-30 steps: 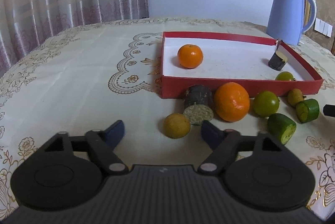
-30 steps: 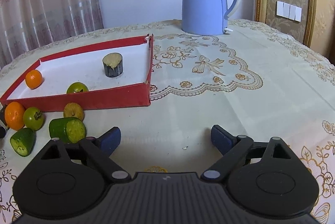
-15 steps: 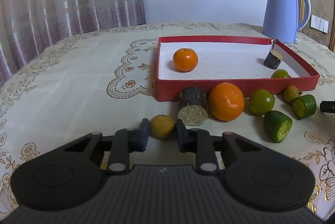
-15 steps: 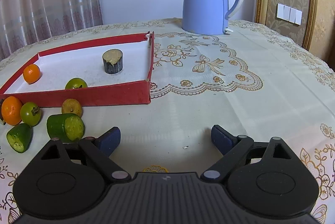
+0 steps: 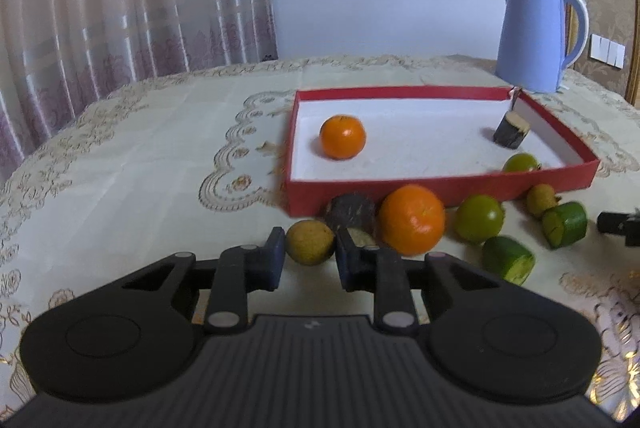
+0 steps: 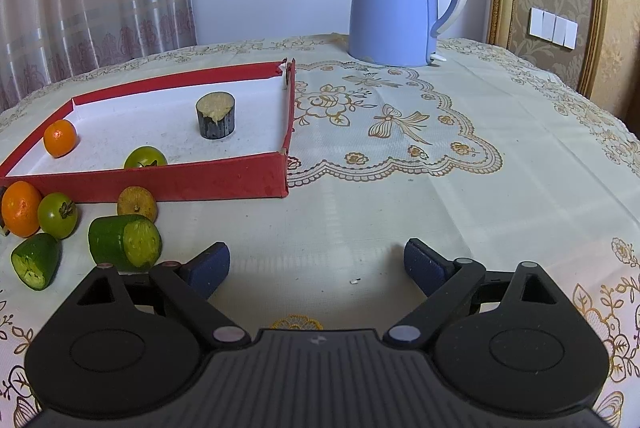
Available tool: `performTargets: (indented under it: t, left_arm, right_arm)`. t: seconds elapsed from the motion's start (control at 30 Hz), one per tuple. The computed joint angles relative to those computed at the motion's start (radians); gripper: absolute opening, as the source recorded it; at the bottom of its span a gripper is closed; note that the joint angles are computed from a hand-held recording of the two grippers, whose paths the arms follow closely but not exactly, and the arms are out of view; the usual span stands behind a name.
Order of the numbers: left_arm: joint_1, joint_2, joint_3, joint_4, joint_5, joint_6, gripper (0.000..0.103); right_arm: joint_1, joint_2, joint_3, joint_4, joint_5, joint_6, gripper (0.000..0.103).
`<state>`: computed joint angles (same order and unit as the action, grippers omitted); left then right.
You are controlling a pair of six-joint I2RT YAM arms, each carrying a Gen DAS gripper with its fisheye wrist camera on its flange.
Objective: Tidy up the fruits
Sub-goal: 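Lower the yellow lemon into the red tray and open the left gripper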
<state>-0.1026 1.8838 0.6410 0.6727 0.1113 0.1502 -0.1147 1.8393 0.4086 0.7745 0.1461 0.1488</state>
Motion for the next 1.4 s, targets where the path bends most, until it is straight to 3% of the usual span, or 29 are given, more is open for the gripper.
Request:
performTargets:
  t: [0.6,0.73,0.9,1.27,1.37,1.4]
  left_arm:
    - [-0.088,-0.037,0.129,-0.092,0.001,0.013,0.024]
    - [-0.103,0.009,0.224,-0.158,0.056,0.004,0.024]
    - [-0.114,0.126,0.427,-0.329,0.118,-0.038,0.024]
    - [-0.192,0.315,0.703,-0.507,-0.017,-0.031,0.024]
    - [-0.198,0.343,0.733,-0.525,-0.035,-0.024,0.037]
    - [-0.198,0.347,0.732,-0.515,-0.042,-0.028,0.049]
  right_arm:
    - [0.001,0.0,-0.001,0.0,0.001,0.001,0.096]
    - [0.001,0.0,-0.001,0.0,0.001,0.001,0.096]
    - [0.001,-0.001,-0.001,-0.001,0.001,0.001,0.096]
    - [0.002,-0.002,-0.001,-0.002,0.002,0.001,0.097]
    - [0.002,-0.002,-0.001,-0.002,0.002,0.001,0.097]
    - [0.003,-0.003,-0.002,-0.003,0.002,0.001,0.097]
